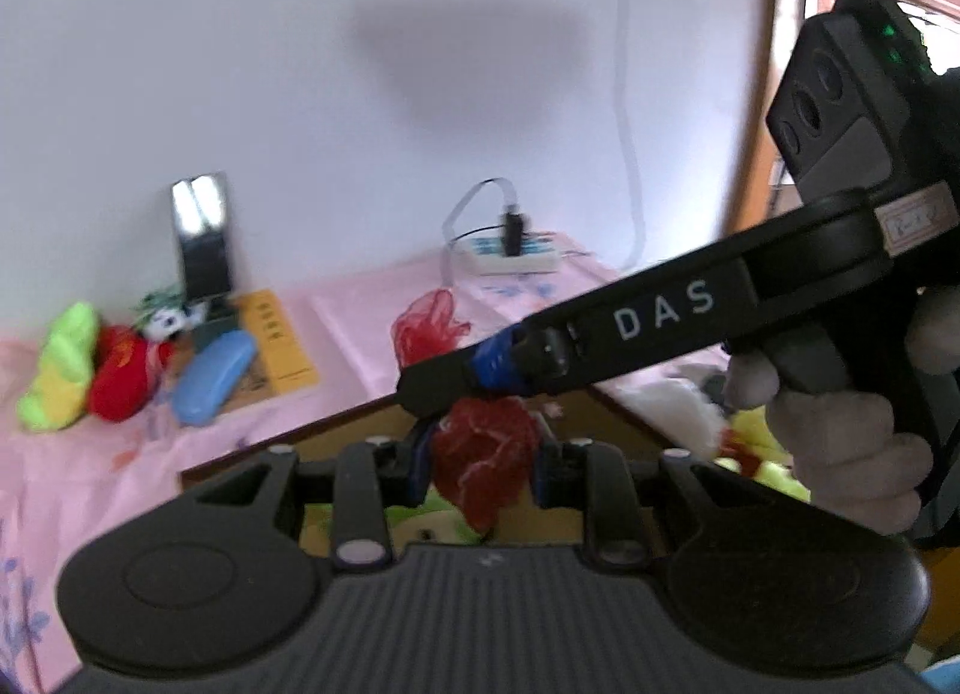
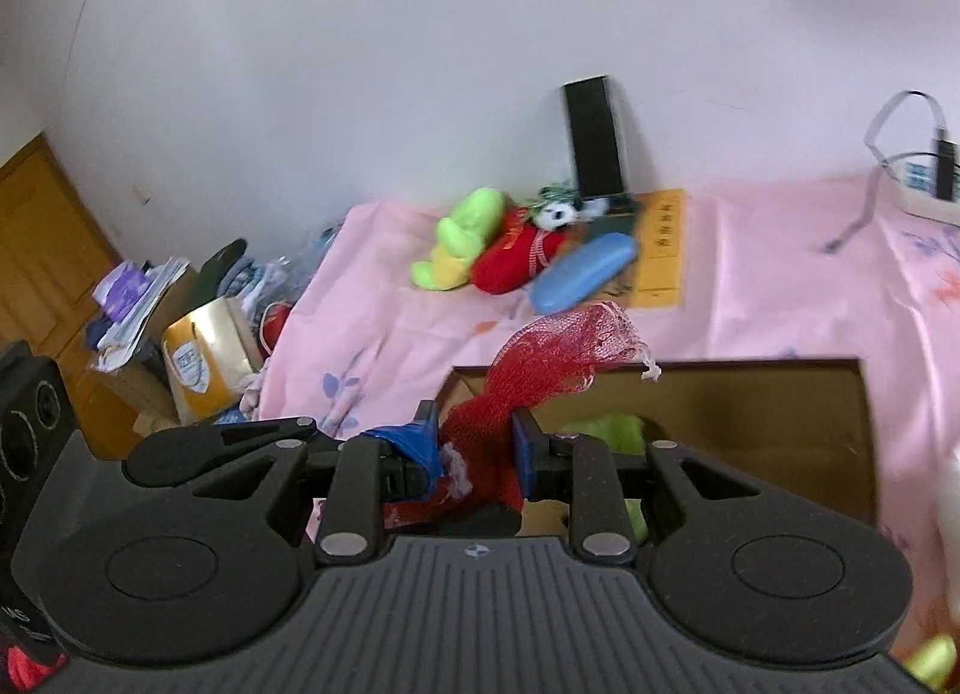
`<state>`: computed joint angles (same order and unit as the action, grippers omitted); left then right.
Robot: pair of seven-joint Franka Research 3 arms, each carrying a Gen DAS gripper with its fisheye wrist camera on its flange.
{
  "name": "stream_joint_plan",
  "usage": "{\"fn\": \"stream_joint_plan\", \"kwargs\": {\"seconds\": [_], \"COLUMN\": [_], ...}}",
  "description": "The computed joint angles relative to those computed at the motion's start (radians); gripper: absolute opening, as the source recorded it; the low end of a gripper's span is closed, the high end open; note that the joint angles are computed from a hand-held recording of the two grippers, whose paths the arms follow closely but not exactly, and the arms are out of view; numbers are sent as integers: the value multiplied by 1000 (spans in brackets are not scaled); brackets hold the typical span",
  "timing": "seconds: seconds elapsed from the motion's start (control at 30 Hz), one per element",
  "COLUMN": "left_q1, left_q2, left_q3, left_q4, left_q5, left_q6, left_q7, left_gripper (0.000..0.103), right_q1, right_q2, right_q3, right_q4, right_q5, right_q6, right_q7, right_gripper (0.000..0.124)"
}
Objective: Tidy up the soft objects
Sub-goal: 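Lower the red mesh bag into the box and open the left tool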
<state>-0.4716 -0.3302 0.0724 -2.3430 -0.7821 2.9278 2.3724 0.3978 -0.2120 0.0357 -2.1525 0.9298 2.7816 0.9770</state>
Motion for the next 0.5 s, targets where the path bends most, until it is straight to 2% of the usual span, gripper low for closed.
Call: {"fn": "stream_joint_plan", "kwargs": {"seconds": [0.17, 0.4, 0.5], "left_q1": [117, 249, 305], "left_q2": [69, 168, 207], "left_q3": [-67, -141, -178], "left_q4": [-3, 26, 52], "left_q5": [164, 407, 553], "left_q6": [16, -27, -54], "left_q7": [-192, -479, -620], "left_gripper": [24, 24, 25], "right_q1": [-16, -58, -76], "right_q2": [132, 264, 313], "right_q3": [10, 52, 64], "right_q4": [114, 199, 238], "right_q5": [-17, -60, -68], "right_q6": [-81, -138, -170], "right_q7": [-12, 3, 9], "right_gripper": [7, 7, 7]}}
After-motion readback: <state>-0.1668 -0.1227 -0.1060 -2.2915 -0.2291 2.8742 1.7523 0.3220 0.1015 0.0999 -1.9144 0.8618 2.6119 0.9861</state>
